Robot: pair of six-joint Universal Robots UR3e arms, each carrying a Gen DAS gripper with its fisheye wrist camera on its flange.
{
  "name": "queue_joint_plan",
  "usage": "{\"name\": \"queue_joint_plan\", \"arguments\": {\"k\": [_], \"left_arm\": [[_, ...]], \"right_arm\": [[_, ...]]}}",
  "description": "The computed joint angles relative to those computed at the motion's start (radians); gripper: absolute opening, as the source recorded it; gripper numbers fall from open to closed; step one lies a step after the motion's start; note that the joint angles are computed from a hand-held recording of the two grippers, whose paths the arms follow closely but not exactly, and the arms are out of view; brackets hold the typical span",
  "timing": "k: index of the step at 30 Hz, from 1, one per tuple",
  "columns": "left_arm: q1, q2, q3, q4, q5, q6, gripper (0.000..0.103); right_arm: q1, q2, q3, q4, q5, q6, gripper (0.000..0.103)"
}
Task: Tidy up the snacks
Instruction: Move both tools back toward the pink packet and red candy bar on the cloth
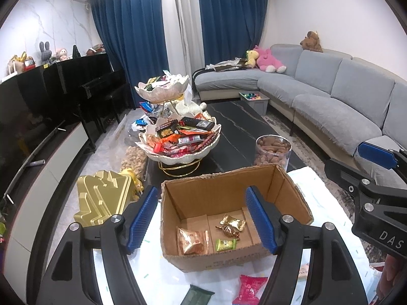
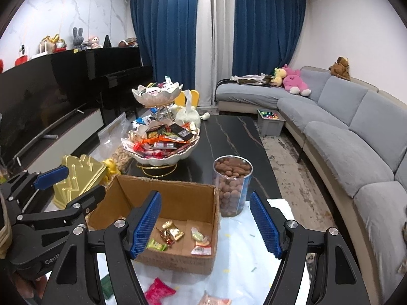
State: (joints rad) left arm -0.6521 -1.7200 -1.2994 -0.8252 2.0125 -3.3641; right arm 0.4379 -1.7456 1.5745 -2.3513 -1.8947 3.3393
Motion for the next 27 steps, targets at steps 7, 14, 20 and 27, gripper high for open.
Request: {"name": "queue_joint_plan", "arguments": {"k": [7, 14, 20, 27], "left_arm": [[-0.046, 0.03, -0.014, -0.026, 0.04, -0.029, 0.072], [-0.085, 0.056, -0.024, -0.035, 0.065, -0.054, 0.075], [-0.132, 0.074, -0.049, -0.031, 0.098, -0.073, 0.08], [-0.169, 0.089, -0.092, -0.021, 0.124, -0.079, 0.083]], "right_arm": [[0.022, -0.059, 0.011, 0.05, -0.027, 0.034, 0.073], [0.067, -0.099, 0.004, 0.12, -0.101, 0.08, 0.073], [0.156, -0.132, 0.032, 0.168, -0.24, 0.168, 0.084], [0.243, -0.163, 0.061, 0.24, -0.346, 0.285, 0.084]]}}
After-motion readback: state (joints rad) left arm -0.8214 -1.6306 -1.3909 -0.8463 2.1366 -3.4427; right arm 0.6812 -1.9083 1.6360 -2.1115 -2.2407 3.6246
